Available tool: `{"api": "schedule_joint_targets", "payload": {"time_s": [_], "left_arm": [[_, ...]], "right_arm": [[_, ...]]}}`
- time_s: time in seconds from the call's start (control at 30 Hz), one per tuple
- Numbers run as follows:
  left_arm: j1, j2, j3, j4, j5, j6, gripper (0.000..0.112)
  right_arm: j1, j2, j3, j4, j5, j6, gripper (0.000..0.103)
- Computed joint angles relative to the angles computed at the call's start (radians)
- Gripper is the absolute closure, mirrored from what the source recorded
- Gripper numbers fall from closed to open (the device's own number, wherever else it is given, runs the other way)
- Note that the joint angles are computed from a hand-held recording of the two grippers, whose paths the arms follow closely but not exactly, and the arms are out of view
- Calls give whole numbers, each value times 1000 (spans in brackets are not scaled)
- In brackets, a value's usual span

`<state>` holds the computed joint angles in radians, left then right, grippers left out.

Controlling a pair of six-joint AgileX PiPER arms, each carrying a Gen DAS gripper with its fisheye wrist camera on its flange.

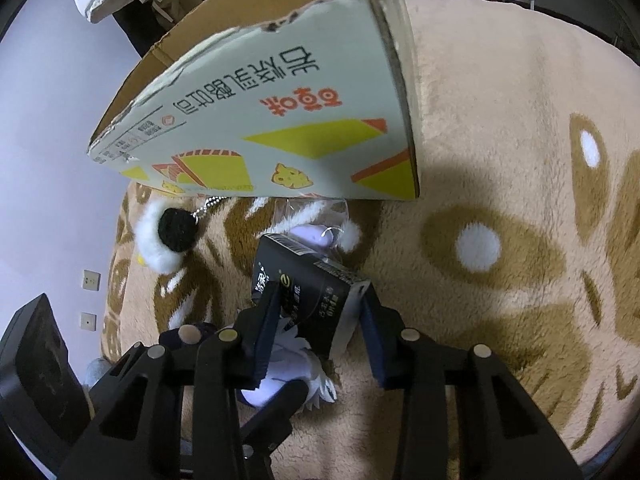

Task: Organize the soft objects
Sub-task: 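Close the left tool on the plush doll while the right tool grips and lifts the tissue pack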

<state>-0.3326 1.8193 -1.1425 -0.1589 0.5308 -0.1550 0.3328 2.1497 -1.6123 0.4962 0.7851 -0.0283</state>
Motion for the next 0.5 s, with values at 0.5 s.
{"api": "schedule_joint_targets", "payload": {"time_s": [0.5], "left_arm": [[11,-61,-4,204,50,-148,29]], "right_arm": [[-4,-34,2,0,-14,-51,73]]}}
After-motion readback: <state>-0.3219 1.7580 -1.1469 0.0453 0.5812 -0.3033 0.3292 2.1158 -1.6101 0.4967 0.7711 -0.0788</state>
